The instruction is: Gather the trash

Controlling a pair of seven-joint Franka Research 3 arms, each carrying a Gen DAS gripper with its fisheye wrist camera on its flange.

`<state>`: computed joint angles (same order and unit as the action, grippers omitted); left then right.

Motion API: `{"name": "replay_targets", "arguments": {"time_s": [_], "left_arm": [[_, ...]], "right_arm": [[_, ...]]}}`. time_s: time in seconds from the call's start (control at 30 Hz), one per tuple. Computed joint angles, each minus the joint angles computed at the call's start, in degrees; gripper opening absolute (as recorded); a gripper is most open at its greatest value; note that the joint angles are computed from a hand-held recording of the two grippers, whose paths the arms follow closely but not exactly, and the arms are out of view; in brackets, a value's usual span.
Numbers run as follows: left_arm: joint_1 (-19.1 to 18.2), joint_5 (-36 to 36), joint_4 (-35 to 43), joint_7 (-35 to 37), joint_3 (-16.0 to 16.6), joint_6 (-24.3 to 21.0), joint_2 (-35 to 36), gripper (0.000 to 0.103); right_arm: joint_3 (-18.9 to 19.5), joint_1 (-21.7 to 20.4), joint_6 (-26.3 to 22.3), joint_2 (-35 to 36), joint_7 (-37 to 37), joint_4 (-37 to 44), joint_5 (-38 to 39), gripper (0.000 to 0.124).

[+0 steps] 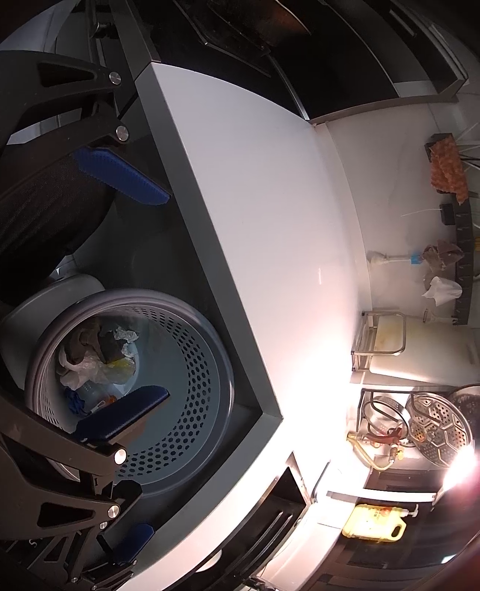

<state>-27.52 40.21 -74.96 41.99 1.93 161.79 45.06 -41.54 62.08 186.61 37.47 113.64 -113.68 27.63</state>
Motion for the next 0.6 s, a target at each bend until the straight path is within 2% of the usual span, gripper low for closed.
{"name": "replay_targets", "arguments": {"time_s": [0.3, 0.6], "left_arm": [[1.0, -1.9, -0.1, 1.5, -1.4, -1.2, 0.0, 0.097], [0.3, -1.1, -0.3, -0.4, -0.2, -1.6, -0.3, 0.097]], "right_arm": [[-0.2, 0.3, 0.2, -0.2, -0.3, -0.2, 0.3, 0.076], [-0.4, 0.5, 0.0, 0.0, -0.3, -0.1, 0.5, 0.076]]}}
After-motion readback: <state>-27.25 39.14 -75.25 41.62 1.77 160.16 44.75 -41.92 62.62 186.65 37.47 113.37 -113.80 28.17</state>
